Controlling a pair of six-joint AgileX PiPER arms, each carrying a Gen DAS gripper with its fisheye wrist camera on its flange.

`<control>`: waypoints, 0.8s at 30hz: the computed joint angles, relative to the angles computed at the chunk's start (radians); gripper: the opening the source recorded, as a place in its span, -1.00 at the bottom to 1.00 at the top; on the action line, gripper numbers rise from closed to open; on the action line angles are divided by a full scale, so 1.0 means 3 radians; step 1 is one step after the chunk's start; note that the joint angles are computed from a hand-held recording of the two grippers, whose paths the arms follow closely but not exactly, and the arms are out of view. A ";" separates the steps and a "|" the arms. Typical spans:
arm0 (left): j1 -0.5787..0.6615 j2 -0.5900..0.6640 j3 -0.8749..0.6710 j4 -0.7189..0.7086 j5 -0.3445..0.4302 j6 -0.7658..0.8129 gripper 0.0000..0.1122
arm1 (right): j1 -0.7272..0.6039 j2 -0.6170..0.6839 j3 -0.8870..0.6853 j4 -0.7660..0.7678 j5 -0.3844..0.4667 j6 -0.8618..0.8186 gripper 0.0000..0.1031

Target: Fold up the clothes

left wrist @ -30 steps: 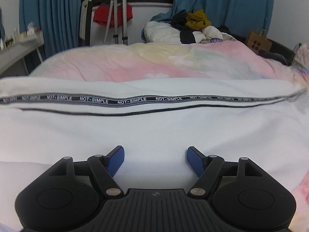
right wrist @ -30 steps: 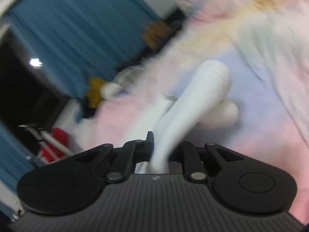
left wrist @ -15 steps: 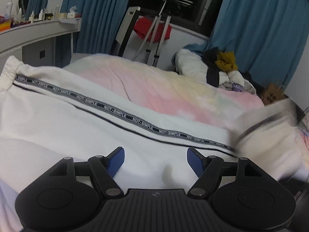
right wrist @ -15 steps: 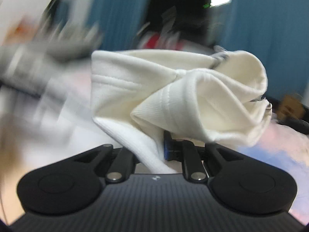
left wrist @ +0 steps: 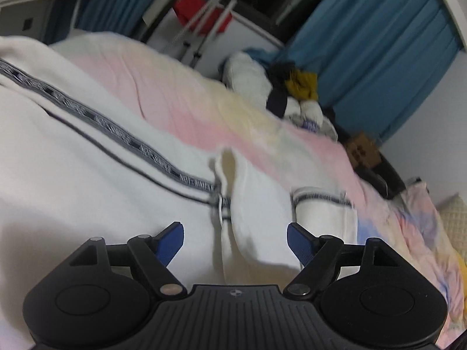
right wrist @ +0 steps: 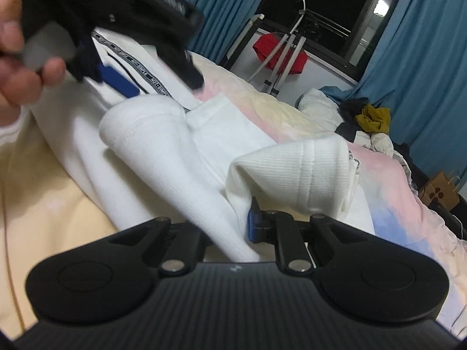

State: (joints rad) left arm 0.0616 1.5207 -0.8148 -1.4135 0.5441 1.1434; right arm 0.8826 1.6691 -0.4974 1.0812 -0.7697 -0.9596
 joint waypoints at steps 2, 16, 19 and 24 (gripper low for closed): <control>-0.0064 0.0031 0.0022 -0.0106 -0.0108 0.0146 0.41 | -0.0038 0.0077 -0.0074 0.0023 0.0044 -0.0139 -0.73; -0.0787 -0.0020 -0.0868 0.1466 -0.0324 -0.0993 0.54 | 0.0042 0.0377 -0.0360 0.0321 -0.0039 -0.0684 -0.70; -0.1123 0.0520 -0.1794 0.2465 0.0087 -0.1845 0.55 | 0.0069 0.0377 -0.0367 0.0379 -0.0040 -0.0766 -0.70; -0.1665 0.1567 -0.3461 0.3812 0.1226 -0.3182 0.51 | 0.0186 0.0435 -0.0480 0.0700 -0.0105 -0.1184 -0.70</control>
State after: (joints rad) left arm -0.4380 1.9910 -1.8530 -0.2698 0.9118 0.1887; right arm 0.9385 1.7997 -0.6413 1.2914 -0.8012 -1.3147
